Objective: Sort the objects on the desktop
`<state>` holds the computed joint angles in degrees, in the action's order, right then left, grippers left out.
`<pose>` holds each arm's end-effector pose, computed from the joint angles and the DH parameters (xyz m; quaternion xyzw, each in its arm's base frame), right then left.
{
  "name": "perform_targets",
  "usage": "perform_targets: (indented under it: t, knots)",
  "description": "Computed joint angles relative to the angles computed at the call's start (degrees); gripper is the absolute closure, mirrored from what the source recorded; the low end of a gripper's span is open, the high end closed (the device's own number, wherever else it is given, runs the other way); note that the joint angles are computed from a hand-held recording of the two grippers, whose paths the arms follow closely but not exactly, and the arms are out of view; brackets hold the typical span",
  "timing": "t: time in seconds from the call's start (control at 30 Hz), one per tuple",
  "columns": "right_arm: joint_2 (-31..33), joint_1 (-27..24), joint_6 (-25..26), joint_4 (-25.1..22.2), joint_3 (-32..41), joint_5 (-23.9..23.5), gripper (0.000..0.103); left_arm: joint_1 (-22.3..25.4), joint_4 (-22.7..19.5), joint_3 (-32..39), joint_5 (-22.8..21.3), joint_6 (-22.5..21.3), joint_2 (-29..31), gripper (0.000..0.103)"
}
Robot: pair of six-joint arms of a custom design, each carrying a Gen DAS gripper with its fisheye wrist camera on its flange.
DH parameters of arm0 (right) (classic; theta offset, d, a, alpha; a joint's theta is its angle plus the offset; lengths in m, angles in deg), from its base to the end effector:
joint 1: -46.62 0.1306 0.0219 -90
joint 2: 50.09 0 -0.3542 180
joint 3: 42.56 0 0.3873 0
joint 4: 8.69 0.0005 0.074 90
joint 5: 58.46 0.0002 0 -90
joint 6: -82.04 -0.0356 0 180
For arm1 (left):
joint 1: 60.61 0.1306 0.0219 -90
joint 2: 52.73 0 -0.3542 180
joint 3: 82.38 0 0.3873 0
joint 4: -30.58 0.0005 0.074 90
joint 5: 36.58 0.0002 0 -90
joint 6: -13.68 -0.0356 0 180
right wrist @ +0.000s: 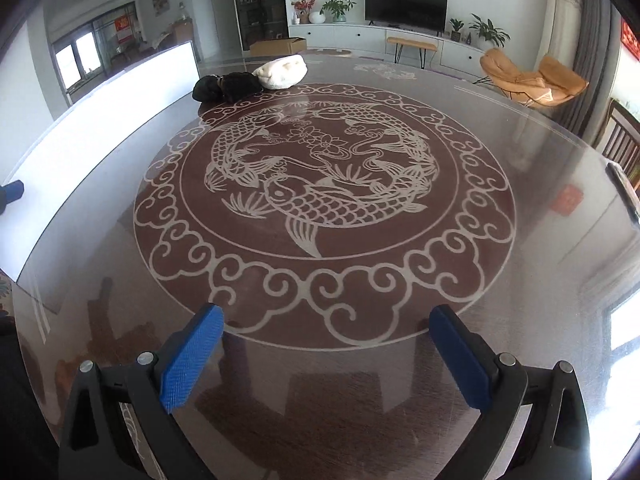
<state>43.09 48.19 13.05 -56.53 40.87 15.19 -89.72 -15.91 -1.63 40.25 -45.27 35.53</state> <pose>0.4806 0.0227 0.3272 -0.2250 0.9243 0.0879 0.2953 0.4046 -0.2166 0.3460 -0.0514 0.9440 -0.0595 0.3203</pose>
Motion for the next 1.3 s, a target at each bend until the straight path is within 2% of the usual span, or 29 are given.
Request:
perform_targets:
  t: [0.13, 0.17, 0.33, 0.43, 0.53, 1.3]
  knots:
    - [-0.5, 1.2, 0.7, 0.3, -0.5, 2.2, 0.0, 0.0, 0.0, 1.6, -0.3, 3.0, 5.5, 0.011]
    - [-0.5, 1.1, 0.6, 0.3, -0.4, 2.2, 0.0, -0.5, 1.4, 0.9, -2.3, 2.4, 5.3, 0.01]
    - [-1.4, 1.0, -0.1, 1.8, -1.8, 3.5, 0.0, -2.7, 0.3, 1.1, -7.5, -0.8, 6.4, 0.009]
    - [-1.5, 1.0, -0.1, 1.9, -1.9, 3.6, 0.0, -2.5, 0.7, 0.3, -7.9, -1.0, 5.6, 0.008]
    - [-1.6, 1.2, -0.3, 2.2, -2.0, 4.0, 0.0, -2.0, -0.1, 1.0, -7.6, -0.4, 6.2, 0.0]
    - [-1.7, 1.4, -0.7, 2.8, -2.3, 4.7, 0.0, -1.9, 0.0, 1.3, -7.6, -0.6, 6.7, 0.0]
